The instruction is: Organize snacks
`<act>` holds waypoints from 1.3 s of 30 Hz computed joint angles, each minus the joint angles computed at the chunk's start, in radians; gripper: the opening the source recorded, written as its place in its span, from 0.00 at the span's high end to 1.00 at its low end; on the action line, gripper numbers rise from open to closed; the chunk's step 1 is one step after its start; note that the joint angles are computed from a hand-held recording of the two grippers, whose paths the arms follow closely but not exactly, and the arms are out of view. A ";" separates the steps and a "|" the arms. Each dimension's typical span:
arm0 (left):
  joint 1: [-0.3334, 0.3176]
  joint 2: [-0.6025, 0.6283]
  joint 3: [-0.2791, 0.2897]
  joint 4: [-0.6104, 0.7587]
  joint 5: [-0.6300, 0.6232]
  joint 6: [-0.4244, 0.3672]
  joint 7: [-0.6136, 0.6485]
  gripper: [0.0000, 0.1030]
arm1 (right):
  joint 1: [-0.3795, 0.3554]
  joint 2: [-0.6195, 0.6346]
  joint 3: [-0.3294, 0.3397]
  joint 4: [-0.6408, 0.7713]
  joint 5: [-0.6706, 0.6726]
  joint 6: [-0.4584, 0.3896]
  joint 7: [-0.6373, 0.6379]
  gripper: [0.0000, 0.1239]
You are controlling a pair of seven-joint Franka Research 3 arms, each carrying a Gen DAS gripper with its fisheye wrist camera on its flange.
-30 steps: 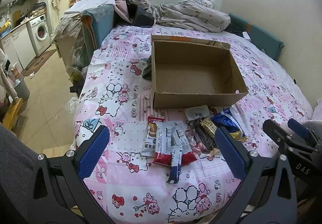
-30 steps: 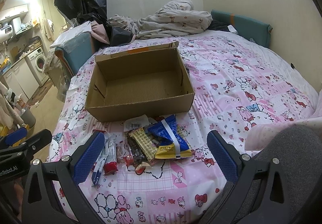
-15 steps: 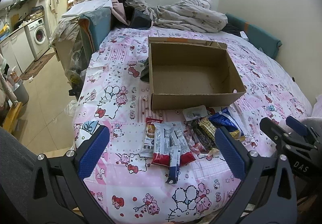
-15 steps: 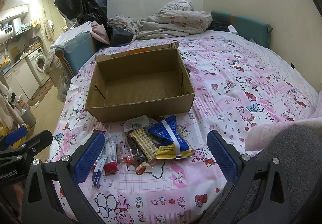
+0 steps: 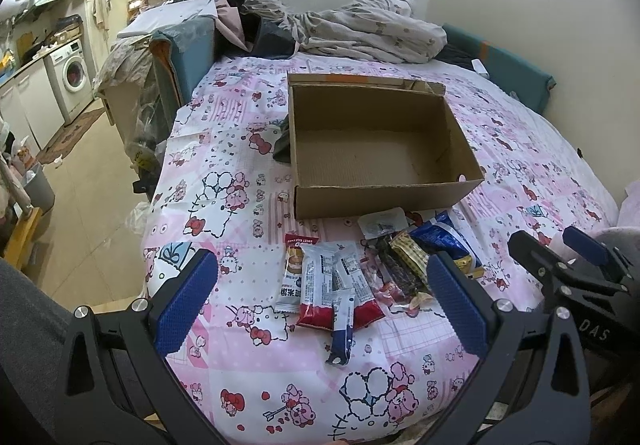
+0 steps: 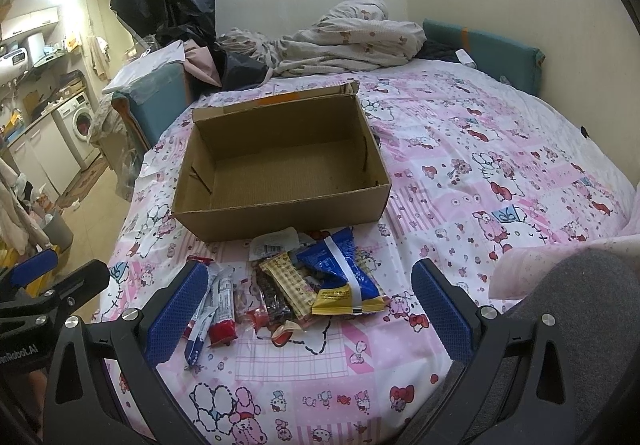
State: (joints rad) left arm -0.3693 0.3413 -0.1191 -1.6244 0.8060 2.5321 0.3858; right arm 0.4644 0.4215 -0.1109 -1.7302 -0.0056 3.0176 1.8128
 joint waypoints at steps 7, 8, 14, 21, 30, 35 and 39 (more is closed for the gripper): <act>0.001 -0.003 -0.001 -0.007 0.003 0.005 0.011 0.00 | -0.050 -0.005 0.054 0.014 0.043 -0.028 -0.039 0.17; 0.004 -0.006 -0.004 -0.008 -0.008 -0.001 0.020 0.00 | -0.073 -0.007 0.080 0.017 0.064 -0.031 -0.064 0.17; 0.029 -0.002 -0.016 0.011 -0.099 -0.051 0.068 0.00 | -0.145 0.019 0.153 0.091 0.164 -0.116 -0.165 0.17; 0.066 0.039 -0.029 0.088 -0.242 -0.123 0.151 0.00 | -0.192 0.130 0.181 0.309 0.231 -0.313 -0.266 0.17; 0.150 0.195 -0.089 0.276 -0.581 -0.277 0.402 0.39 | -0.224 0.318 0.174 0.600 0.290 -0.564 -0.229 0.17; 0.133 0.332 -0.116 0.425 -0.688 -0.428 0.516 0.48 | -0.234 0.337 0.182 0.616 0.316 -0.580 -0.223 0.17; 0.107 0.457 -0.118 0.564 -0.758 -0.549 0.533 0.53 | -0.235 0.337 0.183 0.610 0.320 -0.578 -0.229 0.17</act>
State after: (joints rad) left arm -0.2626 0.7979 -0.2367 -1.0603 0.0478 1.9835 0.9183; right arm 0.2298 0.7581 0.0717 -1.1197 0.3149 2.4392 1.5839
